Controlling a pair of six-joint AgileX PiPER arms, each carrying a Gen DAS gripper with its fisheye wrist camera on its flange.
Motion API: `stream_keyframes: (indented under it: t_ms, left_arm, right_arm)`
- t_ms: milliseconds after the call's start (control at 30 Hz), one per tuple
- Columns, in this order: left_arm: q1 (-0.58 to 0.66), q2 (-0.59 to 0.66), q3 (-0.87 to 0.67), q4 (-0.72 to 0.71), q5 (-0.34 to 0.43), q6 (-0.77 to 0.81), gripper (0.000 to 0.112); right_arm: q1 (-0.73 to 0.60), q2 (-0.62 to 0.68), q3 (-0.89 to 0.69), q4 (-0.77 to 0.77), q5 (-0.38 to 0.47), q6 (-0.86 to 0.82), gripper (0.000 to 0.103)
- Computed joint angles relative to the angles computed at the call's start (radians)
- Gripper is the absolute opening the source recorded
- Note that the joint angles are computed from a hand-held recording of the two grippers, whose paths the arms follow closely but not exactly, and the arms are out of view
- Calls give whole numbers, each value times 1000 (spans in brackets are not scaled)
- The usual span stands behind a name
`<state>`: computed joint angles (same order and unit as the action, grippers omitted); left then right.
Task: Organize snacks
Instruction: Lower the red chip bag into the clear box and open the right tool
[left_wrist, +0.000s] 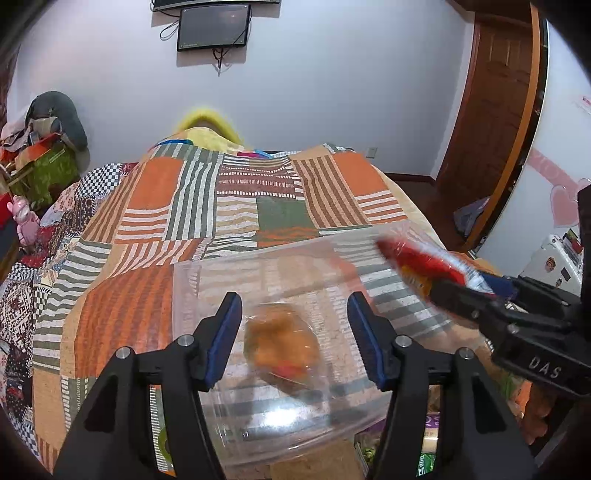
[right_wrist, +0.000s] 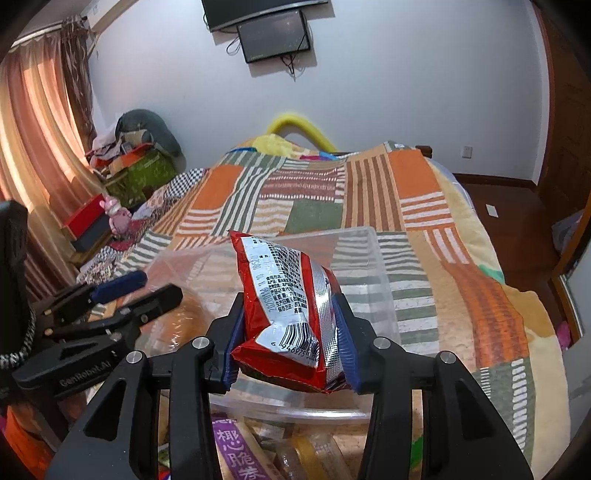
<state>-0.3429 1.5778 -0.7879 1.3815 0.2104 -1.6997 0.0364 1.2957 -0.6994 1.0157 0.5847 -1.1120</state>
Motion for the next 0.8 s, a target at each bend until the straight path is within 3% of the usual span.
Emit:
stream_keyframes:
  t_ms: [67,400,533,800]
  left_arm:
    - [-1,-11,7,-13,1,12,60]
    - [-20,-174,76,-259,50,281,61]
    - [-42,-287,122,-374,107,397,63]
    - [-126,-510,223,-447,276,464,66]
  right_arm:
    - [-7,3,-6,-19,13,19,48]
    - [-138,-102,-3,-54,147,4,48]
    - [-225,-165,3,-71,227,-12,48]
    - [-451,-259,25,-74,417,-94,48]
